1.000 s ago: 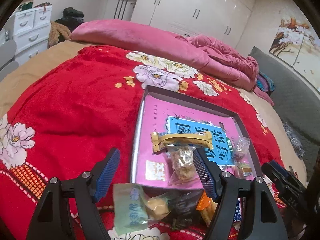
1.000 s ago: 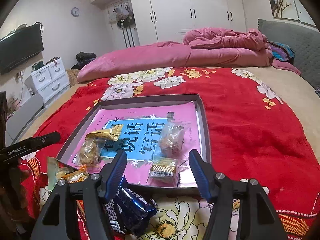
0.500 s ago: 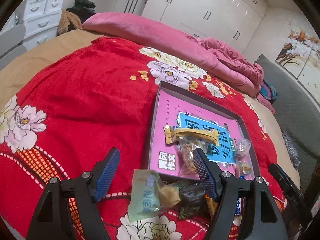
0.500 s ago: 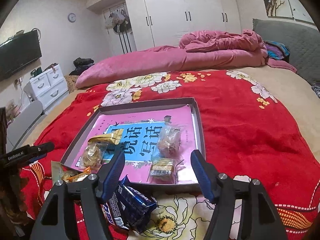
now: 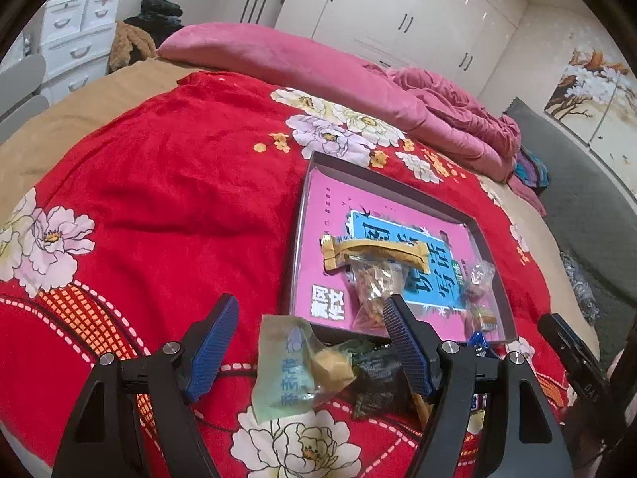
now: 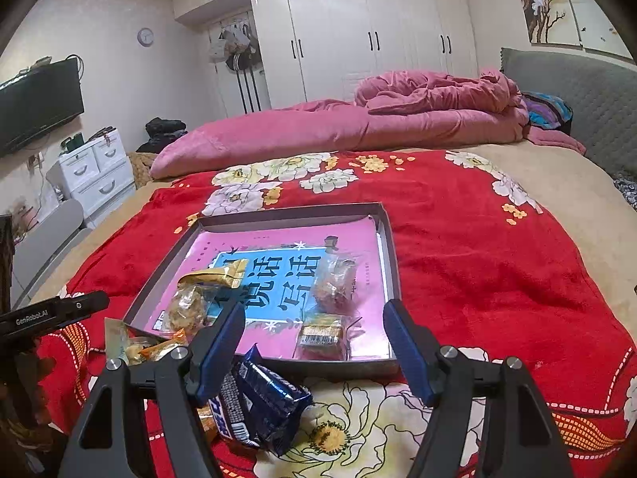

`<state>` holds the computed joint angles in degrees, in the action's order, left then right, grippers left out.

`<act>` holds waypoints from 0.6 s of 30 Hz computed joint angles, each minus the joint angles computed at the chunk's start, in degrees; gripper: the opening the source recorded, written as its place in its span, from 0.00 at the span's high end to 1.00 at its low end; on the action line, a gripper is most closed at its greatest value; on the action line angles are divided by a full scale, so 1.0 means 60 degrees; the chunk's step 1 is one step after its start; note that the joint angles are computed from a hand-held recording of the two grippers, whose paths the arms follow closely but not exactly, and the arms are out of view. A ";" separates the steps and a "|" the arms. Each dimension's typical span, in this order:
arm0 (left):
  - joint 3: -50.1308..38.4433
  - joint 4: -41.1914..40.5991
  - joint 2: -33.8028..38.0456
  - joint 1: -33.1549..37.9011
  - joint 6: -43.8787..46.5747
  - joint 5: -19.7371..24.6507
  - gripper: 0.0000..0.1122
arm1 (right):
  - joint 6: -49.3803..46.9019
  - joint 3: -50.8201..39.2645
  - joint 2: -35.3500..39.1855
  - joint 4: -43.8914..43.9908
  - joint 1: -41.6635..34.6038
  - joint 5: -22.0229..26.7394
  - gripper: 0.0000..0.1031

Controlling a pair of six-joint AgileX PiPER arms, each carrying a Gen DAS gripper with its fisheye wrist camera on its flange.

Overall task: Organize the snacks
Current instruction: 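Withdraw both open tools from the tray back to the snack pile, then grasp the blue chocolate bar with right tool while left tool grasps pale green bag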

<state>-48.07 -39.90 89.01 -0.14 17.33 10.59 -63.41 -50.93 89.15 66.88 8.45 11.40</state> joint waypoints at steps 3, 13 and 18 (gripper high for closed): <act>0.0002 0.0016 -0.0011 -0.0006 0.0052 0.0093 0.32 | 0.0026 0.0065 -0.0069 -0.0080 0.0069 0.0062 0.30; 0.0073 0.0782 -0.0015 -0.0162 -0.0409 0.0349 0.31 | 0.0946 0.0254 -0.0205 -0.1206 0.0551 0.0083 0.30; 0.0108 0.1488 -0.0015 -0.0281 -0.0788 0.0516 0.31 | 0.1807 0.0331 -0.0194 -0.2214 0.0905 0.0019 0.30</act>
<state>-47.42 -30.97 88.92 -1.83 12.60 13.69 -52.57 -48.94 87.99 53.59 13.89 11.51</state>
